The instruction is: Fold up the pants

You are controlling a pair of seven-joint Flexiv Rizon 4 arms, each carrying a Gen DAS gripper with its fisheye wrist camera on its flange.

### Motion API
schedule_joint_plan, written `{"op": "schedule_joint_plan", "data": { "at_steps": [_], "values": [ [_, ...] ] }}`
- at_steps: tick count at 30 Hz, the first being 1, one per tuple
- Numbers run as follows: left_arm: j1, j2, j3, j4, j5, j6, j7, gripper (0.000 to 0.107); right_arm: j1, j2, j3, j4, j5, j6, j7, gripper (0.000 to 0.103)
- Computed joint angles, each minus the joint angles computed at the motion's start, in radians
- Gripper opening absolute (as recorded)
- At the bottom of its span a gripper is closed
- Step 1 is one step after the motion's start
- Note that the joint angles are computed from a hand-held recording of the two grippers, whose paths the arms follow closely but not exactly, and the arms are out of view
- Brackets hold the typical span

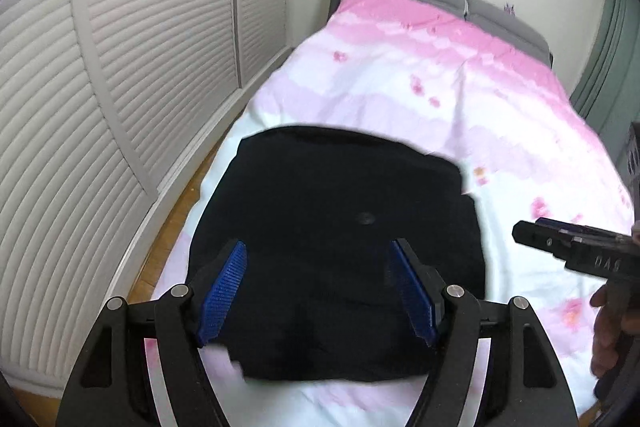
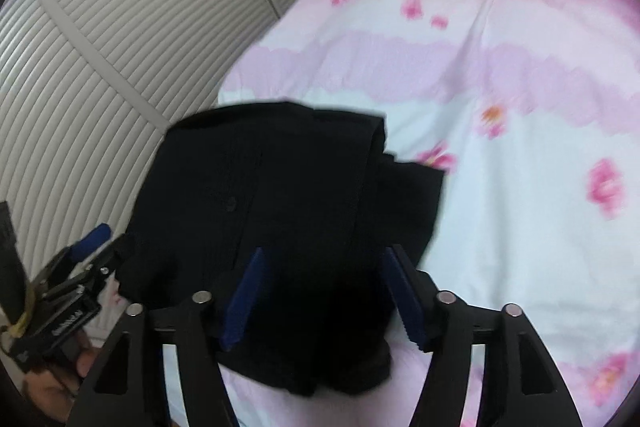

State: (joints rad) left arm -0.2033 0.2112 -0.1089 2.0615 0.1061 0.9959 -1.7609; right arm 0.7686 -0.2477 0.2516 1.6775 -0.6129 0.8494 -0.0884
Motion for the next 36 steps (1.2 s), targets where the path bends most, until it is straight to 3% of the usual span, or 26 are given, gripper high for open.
{"op": "schedule_joint_plan", "data": {
  "at_steps": [4,6,8,11,14,16,19,21,24,29,36],
  "values": [
    [-0.009,0.141,-0.100,-0.056,0.078,-0.171,-0.158,0.077,0.030,0.144,0.046,0.022,-0.055,-0.196,-0.004,0.065],
    [-0.015,0.207,-0.163,-0.090,0.108,-0.246,-0.251,0.090,0.031,0.236,0.091,0.048,-0.070,-0.291,0.007,0.066],
    [-0.025,0.252,-0.219,-0.128,0.122,-0.317,-0.320,0.092,0.023,0.340,0.148,0.078,-0.061,-0.384,0.018,0.070],
    [-0.026,0.309,-0.354,-0.240,0.140,-0.502,-0.438,0.092,0.004,0.531,0.237,0.121,0.016,-0.523,0.030,0.075],
    [-0.015,0.338,-0.494,-0.361,0.140,-0.659,-0.550,0.102,-0.010,0.682,0.320,0.113,0.075,-0.673,0.026,0.078],
    [0.014,0.341,-0.609,-0.467,0.128,-0.776,-0.615,0.103,-0.021,0.775,0.393,0.070,0.108,-0.826,0.014,0.082],
    [0.073,0.337,-0.742,-0.590,0.083,-0.870,-0.662,0.103,-0.058,0.853,0.484,-0.022,0.152,-1.015,-0.005,0.084],
    [0.170,0.346,-0.867,-0.712,0.039,-0.958,-0.672,0.103,-0.095,0.895,0.542,-0.107,0.181,-1.145,-0.024,0.085],
    [0.290,0.382,-0.975,-0.849,-0.029,-1.040,-0.663,0.103,-0.189,0.942,0.634,-0.255,0.192,-1.324,-0.061,0.086],
    [0.424,0.440,-1.047,-1.010,-0.139,-1.121,-0.618,0.103,-0.394,1.003,0.732,-0.472,0.195,-1.511,-0.146,0.090],
    [0.492,0.498,-1.025,-1.123,-0.247,-1.182,-0.530,0.103,-0.667,1.061,0.783,-0.720,0.232,-1.655,-0.298,0.090]
  ]
}}
